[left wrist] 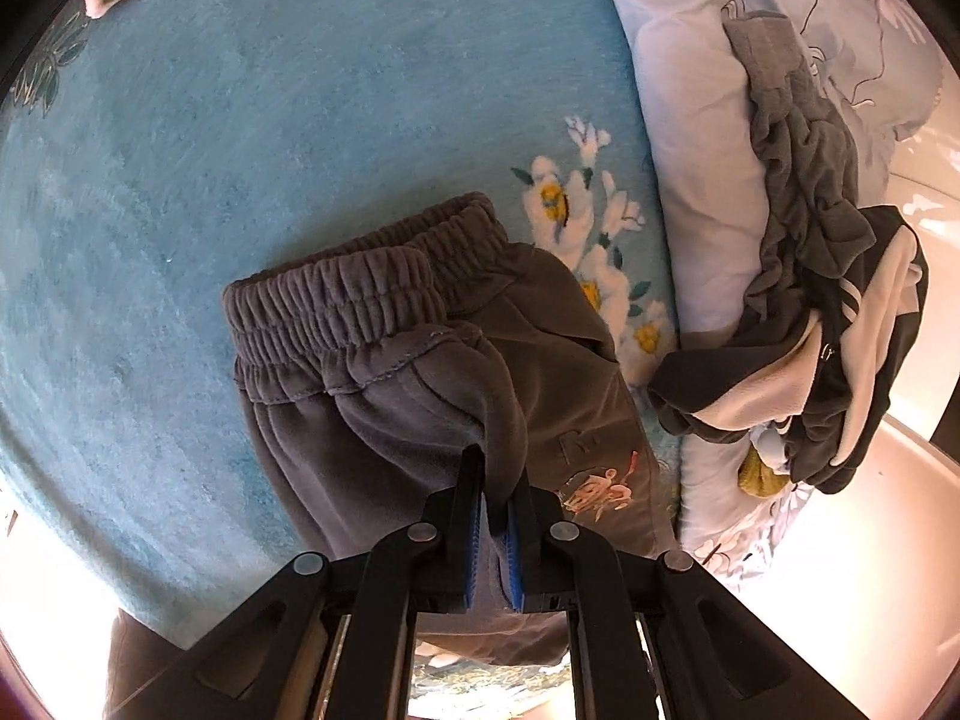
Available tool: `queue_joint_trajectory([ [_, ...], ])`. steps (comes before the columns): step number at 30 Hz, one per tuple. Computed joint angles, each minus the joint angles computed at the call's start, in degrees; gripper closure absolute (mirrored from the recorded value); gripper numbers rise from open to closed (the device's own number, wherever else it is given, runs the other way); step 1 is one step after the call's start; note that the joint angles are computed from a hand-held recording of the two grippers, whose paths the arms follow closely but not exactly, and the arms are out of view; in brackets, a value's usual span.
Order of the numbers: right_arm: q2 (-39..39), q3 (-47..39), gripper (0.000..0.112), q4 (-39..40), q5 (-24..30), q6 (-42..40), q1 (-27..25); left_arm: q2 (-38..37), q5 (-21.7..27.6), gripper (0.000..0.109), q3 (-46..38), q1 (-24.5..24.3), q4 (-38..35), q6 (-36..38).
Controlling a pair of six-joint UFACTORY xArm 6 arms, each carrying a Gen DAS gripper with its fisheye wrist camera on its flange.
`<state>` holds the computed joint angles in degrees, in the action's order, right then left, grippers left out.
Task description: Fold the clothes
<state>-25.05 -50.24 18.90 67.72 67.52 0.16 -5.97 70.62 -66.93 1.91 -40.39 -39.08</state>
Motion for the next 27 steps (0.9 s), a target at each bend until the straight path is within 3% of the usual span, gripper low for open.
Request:
queue_joint_trajectory([
  [10,19.3,-16.0,0.061,-2.2,17.9,7.1,-0.6,-1.0,-0.9,0.100,1.7,0.5,-1.2,-1.1],
  [16,26.7,-23.7,0.062,-6.1,25.9,2.2,3.1,-1.2,-1.7,0.100,2.4,0.6,-0.8,-2.2],
  [21,23.0,-20.7,0.083,-6.9,25.3,-2.5,4.2,-1.5,-1.1,0.099,2.6,0.8,-0.8,-1.2],
  [27,6.4,-8.0,0.096,-5.4,18.1,-0.6,3.9,-4.3,0.6,0.099,4.0,1.3,-0.1,0.4],
])
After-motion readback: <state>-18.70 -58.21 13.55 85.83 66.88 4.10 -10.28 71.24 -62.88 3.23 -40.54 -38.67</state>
